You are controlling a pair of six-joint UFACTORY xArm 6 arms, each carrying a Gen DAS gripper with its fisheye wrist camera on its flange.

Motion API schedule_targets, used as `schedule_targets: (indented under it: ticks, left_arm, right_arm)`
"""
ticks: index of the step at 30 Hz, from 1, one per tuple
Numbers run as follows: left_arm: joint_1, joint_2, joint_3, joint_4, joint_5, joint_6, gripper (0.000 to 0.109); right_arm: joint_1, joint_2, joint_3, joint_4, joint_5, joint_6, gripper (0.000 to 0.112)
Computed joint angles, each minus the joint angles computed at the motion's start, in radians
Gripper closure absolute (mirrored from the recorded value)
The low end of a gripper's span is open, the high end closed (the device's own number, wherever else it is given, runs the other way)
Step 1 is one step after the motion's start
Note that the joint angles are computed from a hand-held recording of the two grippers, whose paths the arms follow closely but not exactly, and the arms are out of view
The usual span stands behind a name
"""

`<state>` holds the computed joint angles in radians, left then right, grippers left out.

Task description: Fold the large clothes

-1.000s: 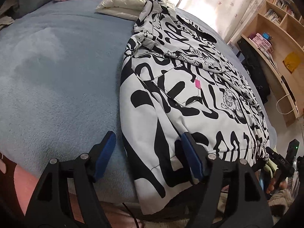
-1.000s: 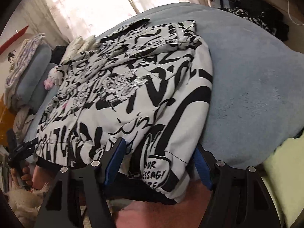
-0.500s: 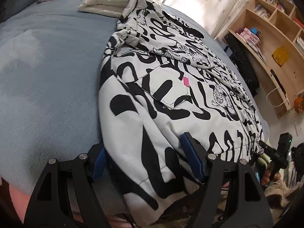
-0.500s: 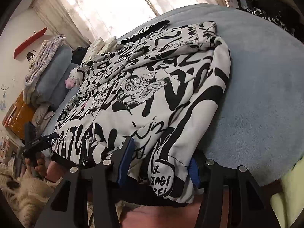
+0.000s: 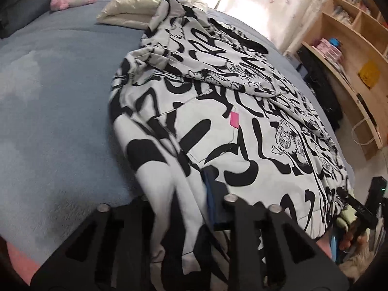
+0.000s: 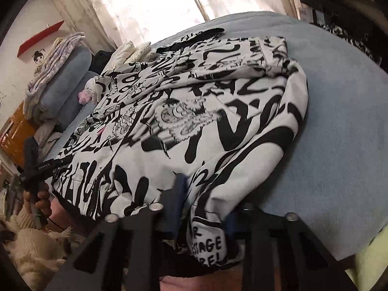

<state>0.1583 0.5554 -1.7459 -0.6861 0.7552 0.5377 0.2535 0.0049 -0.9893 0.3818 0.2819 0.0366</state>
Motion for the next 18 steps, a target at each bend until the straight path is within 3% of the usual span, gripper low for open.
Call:
schedule_targets:
  ticks: [5,10,18]
  left_arm:
    - [-0.008,-0.077,0.063,0.064,-0.02,-0.053,0.103]
    - [0.002,-0.157,0.12,0.06,0.021,-0.016,0.103]
    - [0.06,-0.256,0.167,0.068,0.182,0.028,0.103]
  right_arm:
    - [-0.017,-0.043,-0.038,-0.134,0.034,0.127,0.098]
    - [-0.028,-0.083,-0.089,-0.221,0.14,0.205,0.098]
    - [-0.027,-0.166,-0.138,-0.275,0.389,0.221,0.099]
